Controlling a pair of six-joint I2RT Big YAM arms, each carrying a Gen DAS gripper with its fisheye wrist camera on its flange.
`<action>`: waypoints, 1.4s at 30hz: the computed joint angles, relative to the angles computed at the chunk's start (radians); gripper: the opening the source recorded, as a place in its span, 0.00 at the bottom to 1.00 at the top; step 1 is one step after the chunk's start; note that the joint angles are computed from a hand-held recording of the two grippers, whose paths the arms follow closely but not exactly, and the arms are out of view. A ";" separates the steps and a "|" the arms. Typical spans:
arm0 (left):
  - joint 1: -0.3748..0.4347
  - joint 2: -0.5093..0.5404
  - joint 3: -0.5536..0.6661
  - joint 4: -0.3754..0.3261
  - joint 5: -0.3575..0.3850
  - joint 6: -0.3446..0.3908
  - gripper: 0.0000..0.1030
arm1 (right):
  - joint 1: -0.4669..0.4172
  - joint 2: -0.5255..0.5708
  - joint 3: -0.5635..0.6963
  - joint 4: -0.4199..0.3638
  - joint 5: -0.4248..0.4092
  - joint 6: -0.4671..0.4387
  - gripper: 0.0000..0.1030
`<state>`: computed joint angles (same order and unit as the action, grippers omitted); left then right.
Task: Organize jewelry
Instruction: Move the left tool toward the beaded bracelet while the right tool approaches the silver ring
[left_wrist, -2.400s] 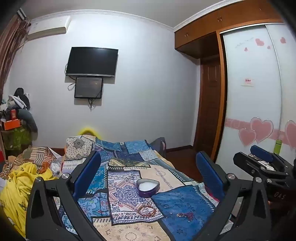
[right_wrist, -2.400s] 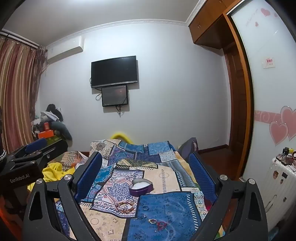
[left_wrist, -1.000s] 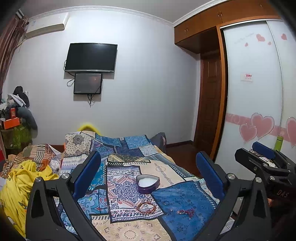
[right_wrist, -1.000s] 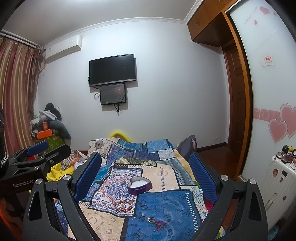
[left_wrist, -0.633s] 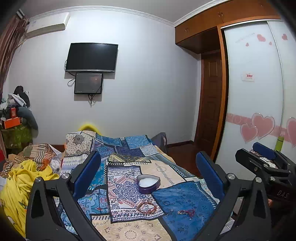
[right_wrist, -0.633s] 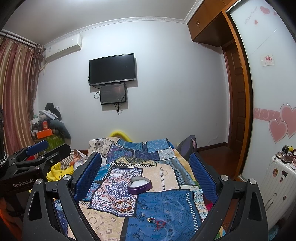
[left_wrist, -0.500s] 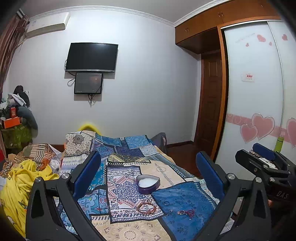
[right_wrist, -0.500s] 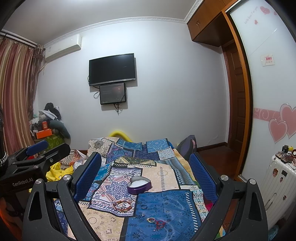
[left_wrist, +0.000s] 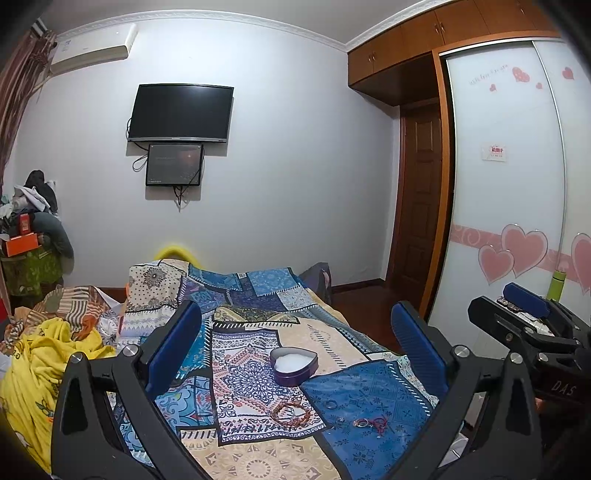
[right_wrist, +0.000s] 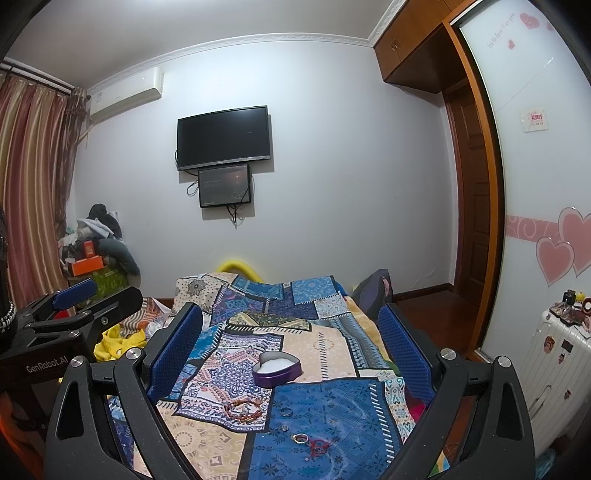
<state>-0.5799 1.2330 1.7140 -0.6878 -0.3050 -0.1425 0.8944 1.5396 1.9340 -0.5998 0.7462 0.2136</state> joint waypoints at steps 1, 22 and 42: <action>-0.001 0.001 0.000 0.001 -0.001 0.000 1.00 | 0.000 0.000 0.002 -0.003 -0.001 0.001 0.92; 0.071 0.051 0.011 -0.033 0.091 -0.030 1.00 | -0.031 0.058 0.071 -0.104 -0.041 0.040 0.92; 0.210 0.265 0.088 -0.279 0.234 -0.087 0.87 | -0.157 0.221 0.221 -0.482 -0.233 0.238 0.92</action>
